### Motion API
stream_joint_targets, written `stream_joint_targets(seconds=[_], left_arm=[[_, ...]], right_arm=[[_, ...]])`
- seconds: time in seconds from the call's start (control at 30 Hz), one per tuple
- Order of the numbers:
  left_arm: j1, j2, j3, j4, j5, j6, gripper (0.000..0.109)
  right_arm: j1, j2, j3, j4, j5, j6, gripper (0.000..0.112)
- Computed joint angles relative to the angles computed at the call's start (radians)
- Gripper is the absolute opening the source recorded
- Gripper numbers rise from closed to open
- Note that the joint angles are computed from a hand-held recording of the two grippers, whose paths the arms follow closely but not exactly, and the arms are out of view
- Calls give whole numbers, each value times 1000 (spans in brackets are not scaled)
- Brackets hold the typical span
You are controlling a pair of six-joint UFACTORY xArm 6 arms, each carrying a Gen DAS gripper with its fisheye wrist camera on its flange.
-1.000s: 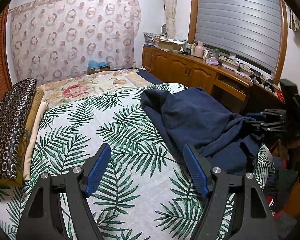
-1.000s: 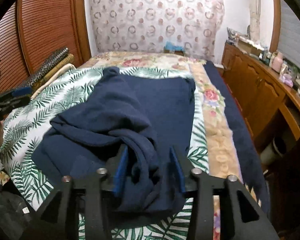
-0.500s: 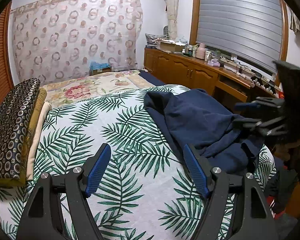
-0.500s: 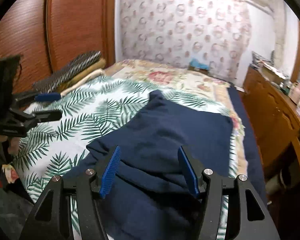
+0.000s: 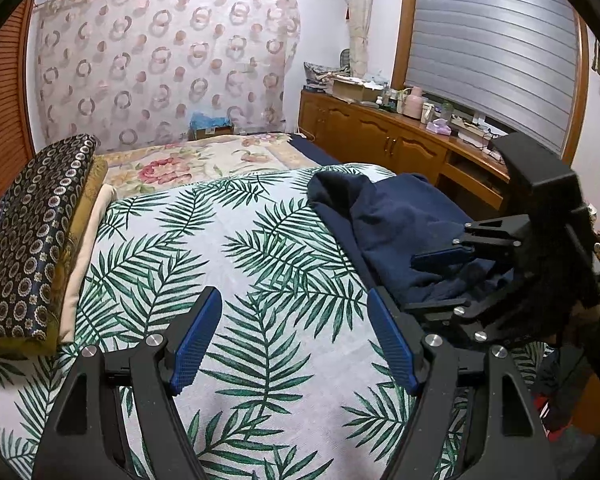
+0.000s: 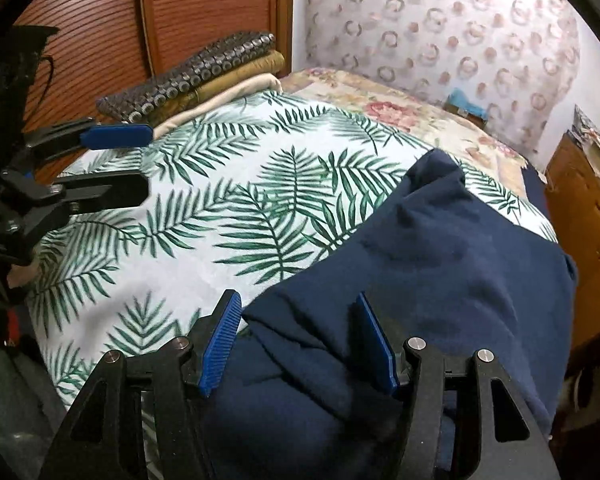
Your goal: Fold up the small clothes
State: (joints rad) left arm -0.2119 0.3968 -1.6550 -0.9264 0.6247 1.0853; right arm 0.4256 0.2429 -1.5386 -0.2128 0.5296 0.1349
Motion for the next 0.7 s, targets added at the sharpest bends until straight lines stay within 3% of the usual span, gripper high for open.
stream_joint_targets(seconds=[0.1,0.23,0.3,0.4,0.53,0.7], left_arm=[[-1,-1,7,-1,2,6,76],[-4,-7,18,-3,1,12,76],[-3,-12,24,-6,4,15,76],[-7,-14,27,-4,5,17,76],[-13,-16,33,2,9,15,76],[-23,-16,36,15,12,14,76]], right_arm=[[-22,14,-14,70,1,-41,59],[-39,-1,13,217,-32,-134,28],[-46,-26,41,278,-61,-182,18],[-59,-71,83,307,-103,-197,17],[-84,-108,115,250,-152,-134,12],[-130,-87,44,-44,-121,80,11]])
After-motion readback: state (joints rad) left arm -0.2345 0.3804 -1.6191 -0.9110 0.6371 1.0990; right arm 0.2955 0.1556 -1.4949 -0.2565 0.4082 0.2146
